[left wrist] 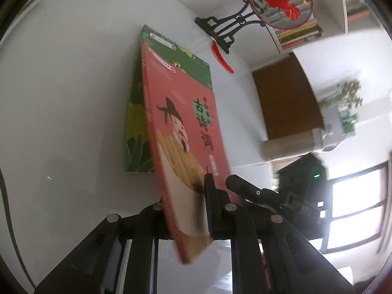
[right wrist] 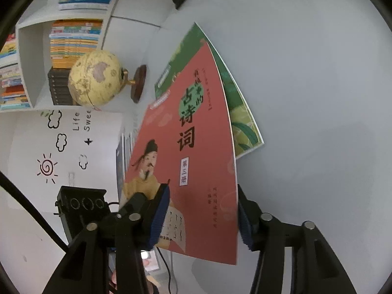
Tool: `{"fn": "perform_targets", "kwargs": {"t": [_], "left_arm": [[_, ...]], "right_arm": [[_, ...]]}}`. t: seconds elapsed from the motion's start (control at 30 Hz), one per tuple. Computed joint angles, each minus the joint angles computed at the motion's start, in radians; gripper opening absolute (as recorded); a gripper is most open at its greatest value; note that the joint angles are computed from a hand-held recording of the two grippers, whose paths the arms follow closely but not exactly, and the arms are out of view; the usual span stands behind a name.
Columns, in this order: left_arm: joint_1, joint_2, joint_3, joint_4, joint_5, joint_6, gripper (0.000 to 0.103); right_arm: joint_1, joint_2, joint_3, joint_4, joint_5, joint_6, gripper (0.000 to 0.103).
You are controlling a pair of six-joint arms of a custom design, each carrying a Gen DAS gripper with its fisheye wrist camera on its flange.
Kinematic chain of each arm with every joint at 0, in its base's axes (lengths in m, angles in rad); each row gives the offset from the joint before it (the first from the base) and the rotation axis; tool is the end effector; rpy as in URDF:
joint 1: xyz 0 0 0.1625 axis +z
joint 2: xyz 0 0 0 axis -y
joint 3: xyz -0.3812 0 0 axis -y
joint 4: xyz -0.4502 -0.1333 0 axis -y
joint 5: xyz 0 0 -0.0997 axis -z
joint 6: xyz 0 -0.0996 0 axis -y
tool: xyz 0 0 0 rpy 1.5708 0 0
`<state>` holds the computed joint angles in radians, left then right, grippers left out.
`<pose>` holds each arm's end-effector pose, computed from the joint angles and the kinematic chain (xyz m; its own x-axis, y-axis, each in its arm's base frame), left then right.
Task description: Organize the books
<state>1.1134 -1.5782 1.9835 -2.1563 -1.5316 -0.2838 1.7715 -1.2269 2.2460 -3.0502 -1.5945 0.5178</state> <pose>-0.1096 -0.5333 0.2861 -0.9853 0.1704 0.0132 0.1652 0.9692 -0.1829 0.2276 -0.4619 0.0931 -0.9415 0.2703 -0.2014 0.3307 0.8564 -0.3965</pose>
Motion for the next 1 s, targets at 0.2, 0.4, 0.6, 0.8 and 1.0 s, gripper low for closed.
{"fn": "perform_targets", "kwargs": {"t": [0.2,0.4,0.6,0.8,1.0], "left_arm": [[-0.094,-0.046,0.034,-0.008,0.207,0.094,0.013],[-0.150,-0.097,0.044,-0.018,0.320,0.170,0.014],[-0.184,-0.174,0.054,-0.029,0.385,0.221,0.014],[-0.221,-0.251,0.051,-0.004,0.449,0.203,0.014],[-0.291,-0.336,0.055,0.033,0.598,0.129,0.015]], "right_arm": [[0.101,0.024,-0.068,0.075,-0.156,-0.095,0.025],[0.214,0.071,-0.148,0.124,-0.314,-0.212,0.025],[0.277,0.107,-0.198,0.109,-0.327,-0.293,0.025],[0.360,0.174,-0.277,0.104,-0.381,-0.347,0.025],[0.403,0.221,-0.352,0.120,-0.331,-0.409,0.025]]}}
